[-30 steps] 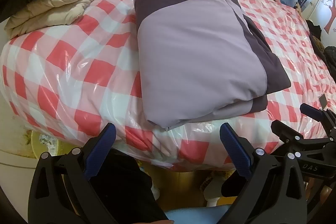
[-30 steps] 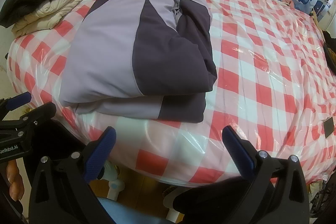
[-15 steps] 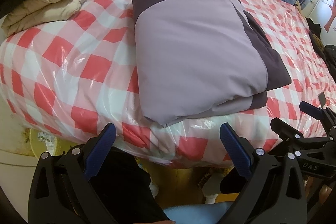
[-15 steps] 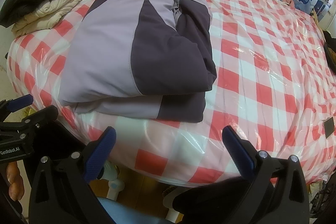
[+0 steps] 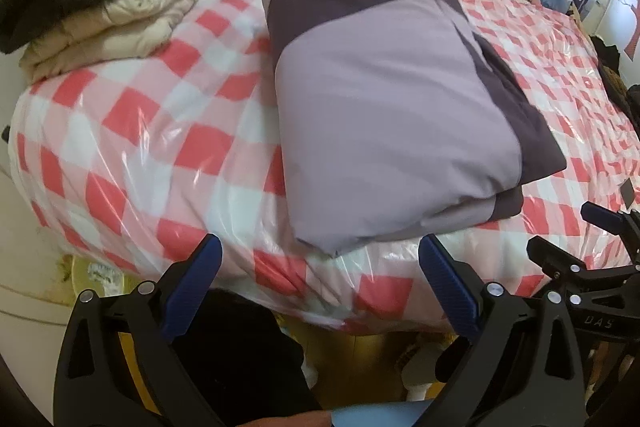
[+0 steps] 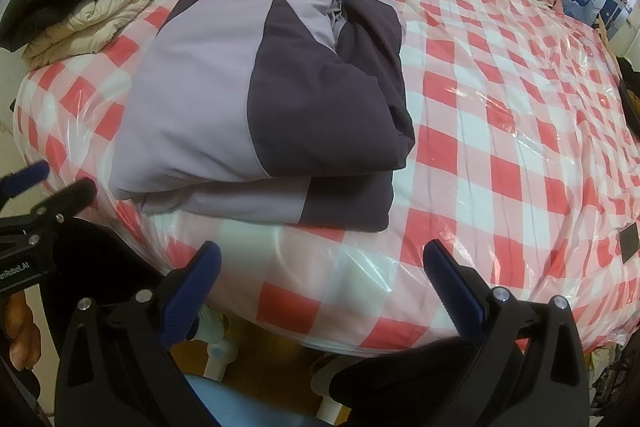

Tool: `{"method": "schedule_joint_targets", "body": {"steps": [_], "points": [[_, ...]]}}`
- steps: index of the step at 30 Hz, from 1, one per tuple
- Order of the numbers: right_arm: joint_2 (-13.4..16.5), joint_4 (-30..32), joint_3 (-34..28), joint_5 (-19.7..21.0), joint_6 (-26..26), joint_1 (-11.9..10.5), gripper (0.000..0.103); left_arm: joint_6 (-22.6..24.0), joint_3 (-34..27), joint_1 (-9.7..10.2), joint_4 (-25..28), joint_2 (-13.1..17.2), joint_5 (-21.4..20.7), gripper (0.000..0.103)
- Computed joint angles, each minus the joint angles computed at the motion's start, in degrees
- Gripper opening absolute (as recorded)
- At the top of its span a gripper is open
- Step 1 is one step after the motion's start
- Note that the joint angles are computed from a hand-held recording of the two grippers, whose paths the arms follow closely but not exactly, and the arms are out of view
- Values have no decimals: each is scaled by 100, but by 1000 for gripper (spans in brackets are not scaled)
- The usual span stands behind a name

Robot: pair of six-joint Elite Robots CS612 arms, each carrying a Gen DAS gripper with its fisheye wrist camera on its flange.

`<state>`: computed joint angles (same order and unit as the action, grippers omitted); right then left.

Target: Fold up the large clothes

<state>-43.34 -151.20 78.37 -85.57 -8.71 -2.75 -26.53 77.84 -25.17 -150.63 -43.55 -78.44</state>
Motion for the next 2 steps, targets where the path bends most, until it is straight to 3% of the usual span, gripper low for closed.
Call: {"method": "schedule_joint_targets", "body": {"steps": [2], "points": [[2, 10, -2, 1, -4, 2, 97, -23, -8, 1, 43, 13, -46, 95]]}}
